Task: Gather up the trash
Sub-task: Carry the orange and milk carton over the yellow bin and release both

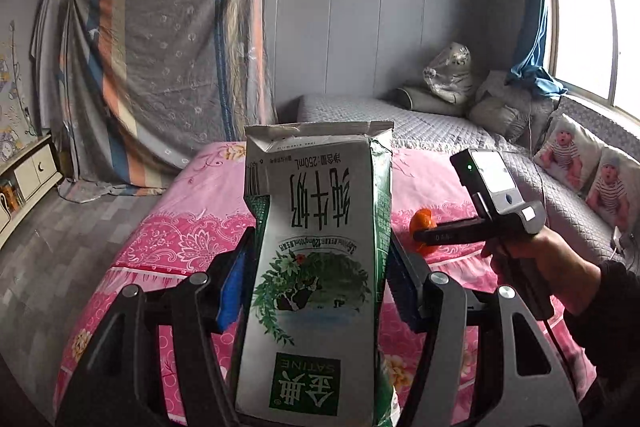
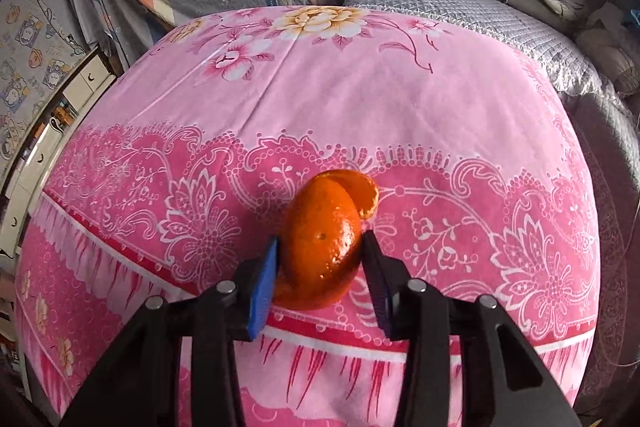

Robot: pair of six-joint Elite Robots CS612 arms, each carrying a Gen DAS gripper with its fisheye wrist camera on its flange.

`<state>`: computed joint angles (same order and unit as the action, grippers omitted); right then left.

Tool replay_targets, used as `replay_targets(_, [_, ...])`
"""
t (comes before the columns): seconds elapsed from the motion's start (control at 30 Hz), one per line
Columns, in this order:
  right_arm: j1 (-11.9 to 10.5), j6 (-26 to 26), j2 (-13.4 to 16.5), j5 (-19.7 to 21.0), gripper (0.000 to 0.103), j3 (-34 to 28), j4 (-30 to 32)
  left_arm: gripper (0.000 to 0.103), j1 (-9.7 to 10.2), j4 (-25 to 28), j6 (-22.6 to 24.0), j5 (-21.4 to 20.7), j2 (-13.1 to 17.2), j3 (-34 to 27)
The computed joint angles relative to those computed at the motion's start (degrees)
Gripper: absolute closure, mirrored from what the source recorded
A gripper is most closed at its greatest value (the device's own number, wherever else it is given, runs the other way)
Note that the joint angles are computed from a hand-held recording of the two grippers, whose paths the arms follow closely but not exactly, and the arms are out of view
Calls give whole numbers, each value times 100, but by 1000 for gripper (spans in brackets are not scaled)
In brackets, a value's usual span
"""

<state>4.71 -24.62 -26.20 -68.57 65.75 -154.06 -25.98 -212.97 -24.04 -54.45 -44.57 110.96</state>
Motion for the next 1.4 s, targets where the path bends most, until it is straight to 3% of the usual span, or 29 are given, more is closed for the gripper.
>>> replay_targets(0.2, [-350, -212, -436, 1199, 65, 548, 828, 46, -234, -28, 65, 284, -53, -19])
replay_targets(0.3, [-530, -485, -702, 1575, 65, 951, 1028, 45, -374, -116, 195, 376, -47, -49])
replay_targets(0.53, [-1084, -693, -1316, 2192, 65, 2060, 513, 45, -607, -463, 566, 197, -7, -167])
replay_targets(0.73, [-1638, -172, -1578, 2629, 65, 2726, -542, 46, -863, -839, 1148, 4, 68, -371])
replay_targets(1.07, [-2397, 1151, -1545, 2639, 65, 3229, -2171, 45, -1160, -1144, 1958, -616, 249, -719])
replay_targets(1.23, [-2673, 1604, -1481, 2208, 65, 3447, -2811, 45, -1257, -997, 2142, -1084, 322, -926])
replay_targets(1.4, [-2829, 1854, -1338, 1780, 65, 3516, -3034, 46, -1315, -895, 2273, -1453, 385, -1040])
